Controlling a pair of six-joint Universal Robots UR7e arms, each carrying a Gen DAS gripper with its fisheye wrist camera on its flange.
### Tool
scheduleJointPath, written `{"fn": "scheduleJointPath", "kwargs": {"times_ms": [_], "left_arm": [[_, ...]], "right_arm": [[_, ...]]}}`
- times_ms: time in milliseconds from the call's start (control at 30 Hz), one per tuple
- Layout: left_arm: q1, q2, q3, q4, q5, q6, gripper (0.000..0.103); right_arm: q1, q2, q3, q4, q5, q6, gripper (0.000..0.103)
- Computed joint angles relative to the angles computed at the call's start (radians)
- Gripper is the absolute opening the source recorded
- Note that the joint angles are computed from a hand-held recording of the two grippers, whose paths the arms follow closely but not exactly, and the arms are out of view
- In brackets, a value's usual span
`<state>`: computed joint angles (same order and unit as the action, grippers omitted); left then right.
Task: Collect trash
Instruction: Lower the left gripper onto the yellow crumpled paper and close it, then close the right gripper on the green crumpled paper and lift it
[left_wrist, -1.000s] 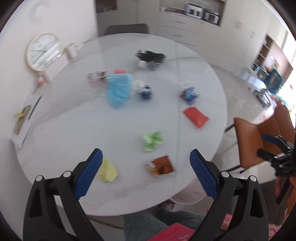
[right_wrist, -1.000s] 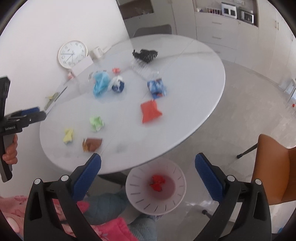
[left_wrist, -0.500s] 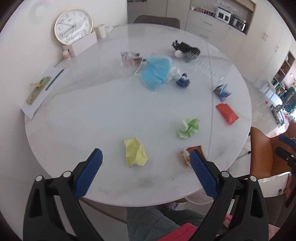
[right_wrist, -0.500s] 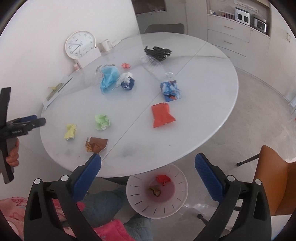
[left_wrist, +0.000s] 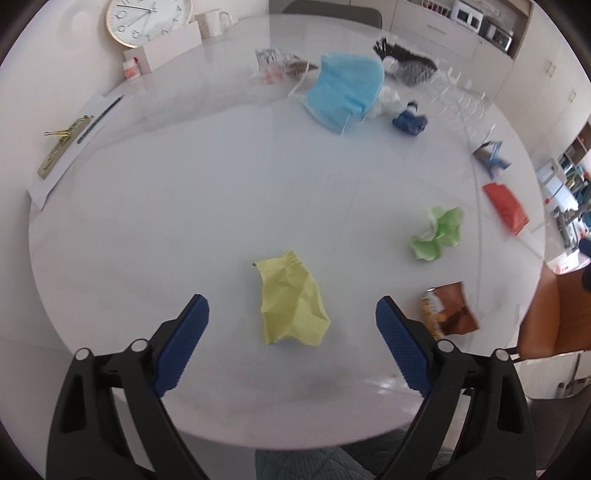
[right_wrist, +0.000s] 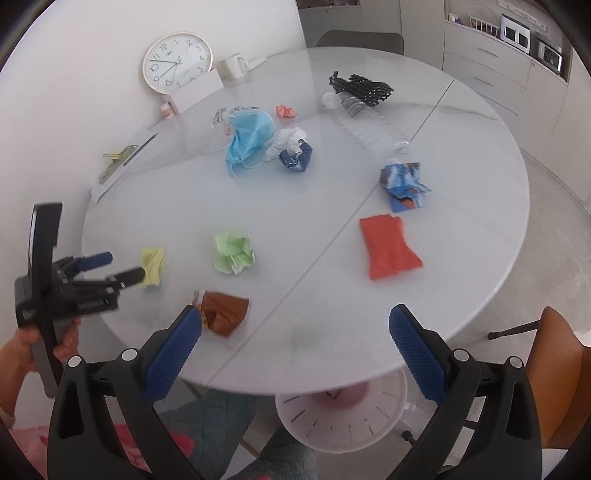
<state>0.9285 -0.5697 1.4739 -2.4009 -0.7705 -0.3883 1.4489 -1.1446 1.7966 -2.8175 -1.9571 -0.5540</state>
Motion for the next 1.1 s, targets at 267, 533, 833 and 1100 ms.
{"fn": "scheduleJointPath", "kwargs": {"times_ms": [267,533,833,1100], "left_arm": [[0.052,0.046,-0.074,0.063,-0.066,0.017,0.053],[0.07,0.035,-0.087,0.07,-0.11,0.058,0.038],[0.058,0.022,-0.121,0.1,-0.141,0.092,0.038],[0.049,0.009,-0.155,0.123,-0.153,0.142,0.038]], "right_arm": [[0.028,0.141,-0.108,0.025,-0.041,0.012,0.101],[0.038,0.233,-0.176,0.046,-0.043,0.027,0.101],[0.057,0.339,-0.25,0.038,-0.126,-0.007,0.086],[0.059,0.359,-0.275,0.074,-0.148,0.007,0.032]]}}
